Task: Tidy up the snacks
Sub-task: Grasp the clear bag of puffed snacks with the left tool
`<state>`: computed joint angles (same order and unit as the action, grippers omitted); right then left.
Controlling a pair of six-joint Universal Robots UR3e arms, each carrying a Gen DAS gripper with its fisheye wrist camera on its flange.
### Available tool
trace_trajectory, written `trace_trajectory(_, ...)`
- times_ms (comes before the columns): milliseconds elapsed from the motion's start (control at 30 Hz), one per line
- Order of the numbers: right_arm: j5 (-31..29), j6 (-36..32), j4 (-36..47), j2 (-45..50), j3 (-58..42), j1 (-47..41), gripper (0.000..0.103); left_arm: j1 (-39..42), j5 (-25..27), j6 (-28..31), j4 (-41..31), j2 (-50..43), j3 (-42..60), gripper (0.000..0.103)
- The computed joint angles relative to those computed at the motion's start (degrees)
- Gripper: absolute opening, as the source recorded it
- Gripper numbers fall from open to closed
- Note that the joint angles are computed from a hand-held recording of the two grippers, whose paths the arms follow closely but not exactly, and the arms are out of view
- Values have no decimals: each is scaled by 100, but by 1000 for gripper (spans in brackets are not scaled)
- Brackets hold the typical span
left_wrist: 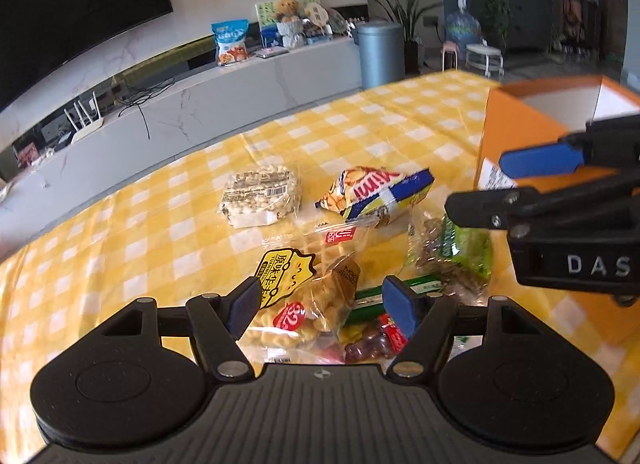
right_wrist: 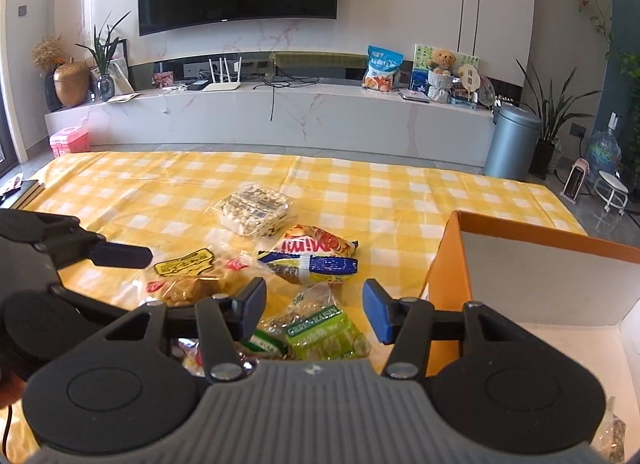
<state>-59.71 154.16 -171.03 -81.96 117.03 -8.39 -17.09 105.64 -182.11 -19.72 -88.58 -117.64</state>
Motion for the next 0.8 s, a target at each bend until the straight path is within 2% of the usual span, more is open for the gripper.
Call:
trace_trajectory(400,-350,476,165,759,-784,389,55,109,210,-324,-468,-399,444,78)
trace_trajectory(500,-420,588,167,880,-900,473,58,145,150,-316,-536,-402,497,75)
trace_trajectory(567,-438,659,184,934,-967,512,58,263,-66,-340,-613,-354,519,62)
trace_trajectory(733,-491,791,149,1041,-1099,600,59,467,-194,-498,-625,-91,440,42)
trace_trajectory(800,-522,913,136,1113,-1202,642,59,575,-222,-603,-619,90,344,38)
